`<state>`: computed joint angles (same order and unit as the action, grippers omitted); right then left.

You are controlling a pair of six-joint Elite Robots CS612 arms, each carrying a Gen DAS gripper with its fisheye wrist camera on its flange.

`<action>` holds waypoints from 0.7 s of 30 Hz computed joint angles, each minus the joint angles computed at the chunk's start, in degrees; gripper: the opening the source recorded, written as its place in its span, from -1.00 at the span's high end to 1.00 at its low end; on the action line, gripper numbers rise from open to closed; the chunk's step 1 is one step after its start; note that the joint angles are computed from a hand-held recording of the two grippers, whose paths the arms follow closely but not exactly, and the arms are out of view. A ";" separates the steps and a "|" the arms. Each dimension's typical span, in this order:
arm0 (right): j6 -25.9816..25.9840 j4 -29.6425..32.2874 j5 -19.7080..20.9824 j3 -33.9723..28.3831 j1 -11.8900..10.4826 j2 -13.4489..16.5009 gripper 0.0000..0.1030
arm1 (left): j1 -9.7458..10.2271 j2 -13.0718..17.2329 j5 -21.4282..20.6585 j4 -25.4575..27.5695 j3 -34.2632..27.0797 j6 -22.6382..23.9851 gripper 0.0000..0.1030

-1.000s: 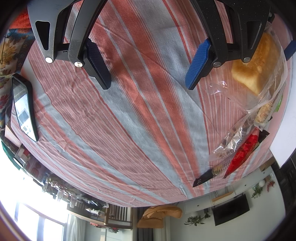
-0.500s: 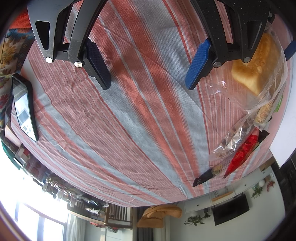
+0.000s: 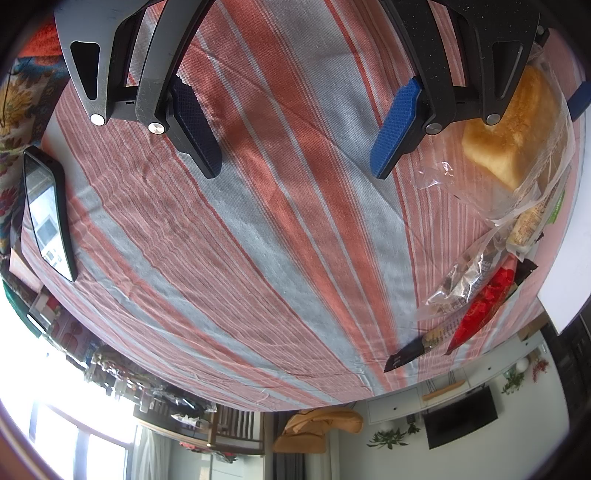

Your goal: Organize snacks

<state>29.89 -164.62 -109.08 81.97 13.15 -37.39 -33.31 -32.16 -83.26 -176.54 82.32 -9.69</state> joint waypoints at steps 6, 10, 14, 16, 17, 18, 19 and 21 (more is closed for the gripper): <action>-0.06 -0.12 0.07 0.05 0.00 0.01 -0.65 | 0.08 -0.23 -0.55 0.73 0.13 0.37 -1.00; -0.05 -0.16 0.14 0.13 -0.04 -0.06 -0.65 | 0.40 -1.98 -2.41 3.74 2.05 1.30 -0.99; -0.13 -0.25 0.20 0.16 -0.07 -0.06 -0.65 | 1.35 -3.60 -7.28 3.19 4.30 0.36 -0.99; -0.12 -0.23 0.16 0.12 -0.05 -0.02 -0.65 | 1.64 -4.04 -8.31 2.12 4.33 -0.19 -0.99; -0.14 -0.26 0.19 0.16 -0.07 -0.04 -0.65 | 1.78 -4.16 -8.72 1.42 4.01 -0.68 -0.99; -0.14 -0.25 0.18 0.12 -0.05 -0.01 -0.65 | 2.00 -4.20 -9.42 0.76 3.43 -1.19 -0.99; -0.17 -0.28 0.25 0.17 -0.09 -0.05 -0.65 | 2.17 -4.17 -9.81 0.57 2.70 -1.57 -0.99; -0.14 -0.30 0.28 0.22 -0.09 -0.10 -0.65 | 2.35 -4.02 -8.86 1.65 0.76 -2.94 -0.99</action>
<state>29.75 -164.92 -108.80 82.19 13.06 -37.49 -30.97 -36.18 -92.12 -174.89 83.08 -12.63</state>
